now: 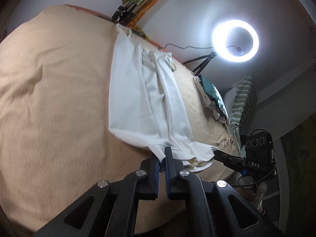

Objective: Fold small clothes
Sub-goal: 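Grasp the hem with both tools and fold it up toward the straps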

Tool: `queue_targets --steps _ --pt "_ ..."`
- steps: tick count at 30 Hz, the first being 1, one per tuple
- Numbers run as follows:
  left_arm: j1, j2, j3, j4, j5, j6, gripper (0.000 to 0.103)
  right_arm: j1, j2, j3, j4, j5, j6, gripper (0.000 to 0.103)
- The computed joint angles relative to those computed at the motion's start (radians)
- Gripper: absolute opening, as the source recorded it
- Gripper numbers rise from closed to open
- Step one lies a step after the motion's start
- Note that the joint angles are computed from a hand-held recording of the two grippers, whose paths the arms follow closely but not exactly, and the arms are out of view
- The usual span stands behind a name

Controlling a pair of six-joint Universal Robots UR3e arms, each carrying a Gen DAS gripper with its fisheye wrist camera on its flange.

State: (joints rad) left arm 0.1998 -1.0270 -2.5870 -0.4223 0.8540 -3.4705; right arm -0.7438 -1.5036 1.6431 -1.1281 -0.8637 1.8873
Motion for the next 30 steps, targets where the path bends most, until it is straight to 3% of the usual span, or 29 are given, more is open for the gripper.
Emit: queue_targets --steps 5,12,18,26,27,30 --pt "-0.002 -0.162 0.090 0.113 0.016 -0.029 0.002 0.066 0.050 -0.054 -0.066 0.087 0.090 0.006" --pt "-0.010 -0.407 0.223 0.223 0.045 -0.047 0.002 0.188 0.158 -0.086 -0.346 0.142 0.348 0.006" --pt "0.008 -0.542 0.245 0.295 0.045 -0.057 0.002 0.252 0.256 -0.134 -0.499 0.133 0.489 0.006" --pt "0.019 -0.630 0.276 0.337 0.034 -0.063 0.002 0.299 0.294 -0.127 -0.620 0.089 0.570 0.006" --pt "0.015 -0.632 0.277 0.348 0.044 -0.071 0.006 0.300 0.294 -0.125 -0.629 0.087 0.575 0.006" --pt "0.011 -0.627 0.286 0.370 0.088 -0.097 0.033 0.313 0.281 -0.104 -0.683 0.068 0.602 0.006"
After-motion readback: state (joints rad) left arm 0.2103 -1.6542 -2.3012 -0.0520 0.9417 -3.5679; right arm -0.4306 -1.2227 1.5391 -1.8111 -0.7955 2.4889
